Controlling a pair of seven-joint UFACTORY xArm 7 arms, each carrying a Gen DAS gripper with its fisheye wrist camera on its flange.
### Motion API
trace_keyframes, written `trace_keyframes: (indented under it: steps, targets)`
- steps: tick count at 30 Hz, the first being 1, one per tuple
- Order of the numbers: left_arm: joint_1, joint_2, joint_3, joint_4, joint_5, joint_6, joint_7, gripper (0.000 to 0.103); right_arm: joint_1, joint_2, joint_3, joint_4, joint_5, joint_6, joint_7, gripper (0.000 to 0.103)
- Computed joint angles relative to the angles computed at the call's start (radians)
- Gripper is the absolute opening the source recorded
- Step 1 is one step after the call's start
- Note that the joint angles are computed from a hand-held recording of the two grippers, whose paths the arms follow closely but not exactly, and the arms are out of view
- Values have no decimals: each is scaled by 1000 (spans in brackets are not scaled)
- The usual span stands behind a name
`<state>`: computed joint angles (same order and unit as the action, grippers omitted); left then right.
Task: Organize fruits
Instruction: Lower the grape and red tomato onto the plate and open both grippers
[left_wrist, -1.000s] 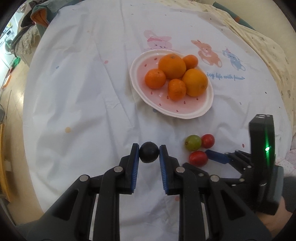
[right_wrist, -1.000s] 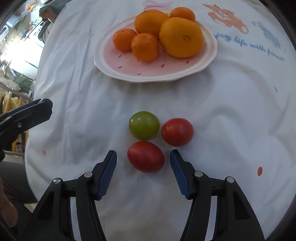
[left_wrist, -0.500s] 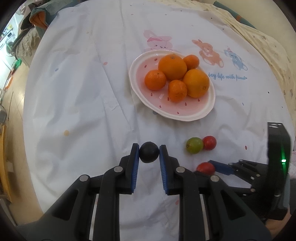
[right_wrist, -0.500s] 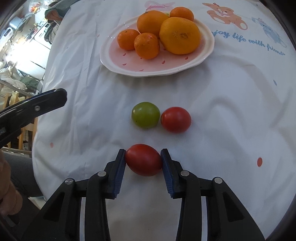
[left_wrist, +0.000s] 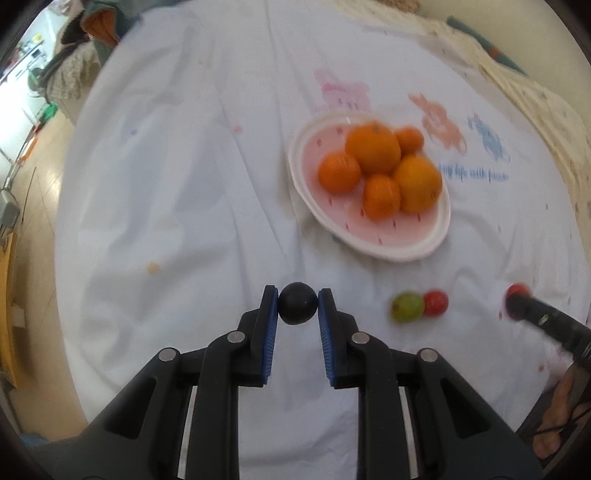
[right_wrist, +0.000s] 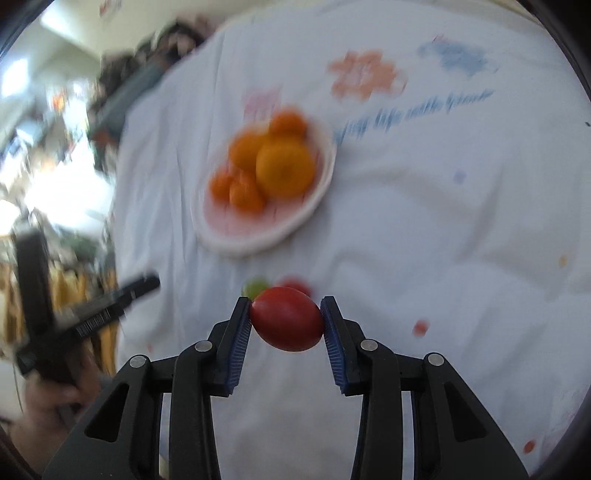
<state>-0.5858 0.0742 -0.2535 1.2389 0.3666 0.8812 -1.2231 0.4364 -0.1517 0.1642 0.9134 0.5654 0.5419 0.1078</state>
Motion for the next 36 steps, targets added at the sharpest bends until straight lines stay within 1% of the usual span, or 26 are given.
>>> trace_keyframes:
  steps: [2, 5, 6, 8, 10, 12, 13, 16, 20, 23, 25, 26, 28, 30, 33, 36]
  targets:
    - [6, -16, 7, -11, 25, -27, -30, 18, 2, 3, -20, 8, 80, -55, -37, 40]
    - [15, -16, 9, 0, 64, -49, -38, 18, 3, 17, -29, 31, 141, -95, -73, 40]
    - [18, -5, 10, 15, 72, -52, -23, 18, 6, 32, -33, 48, 177, -95, -102, 40]
    - [25, 26, 12, 42, 48, -87, 55, 18, 0, 65, -33, 89, 216, -79, -139, 40]
    - [16, 79, 17, 103, 70, -68, 131, 18, -10, 108, -14, 130, 189, -82, -132, 40]
    - [2, 118, 30, 144, 88, -61, 175, 18, -21, 149, 2, 167, 141, -72, -113, 40]
    - [0, 141, 36, 166, 81, -64, 207, 18, -26, 176, 9, 190, 116, -62, -110, 40]
    - [-6, 173, 55, 185, 54, -90, 245, 18, -39, 250, 29, 250, 29, -42, -91, 40]
    - [-9, 229, 76, 222, 15, -105, 287, 18, -69, 316, 57, 299, 56, -26, -113, 40]
    - [-15, 255, 92, 240, -1, -107, 295, 18, -82, 365, 77, 342, 71, -7, -137, 40]
    - [-22, 276, 99, 267, -18, -99, 288, 19, -65, 390, 71, 371, -4, 5, -89, 41]
    - [-30, 282, 104, 276, -14, -87, 282, 19, -66, 400, 77, 381, -11, 6, -87, 41]
    - [-49, 309, 108, 321, -7, -33, 288, 19, -67, 412, 85, 397, -21, 18, -74, 41]
    - [-57, 316, 109, 328, -3, -37, 303, 19, -69, 419, 89, 406, -32, 31, -65, 41]
    - [-75, 318, 123, 331, 28, -25, 297, 19, -75, 426, 93, 404, -32, 44, -61, 41]
    - [-63, 314, 122, 318, 5, -37, 289, 19, -81, 432, 93, 403, -29, 55, -48, 41]
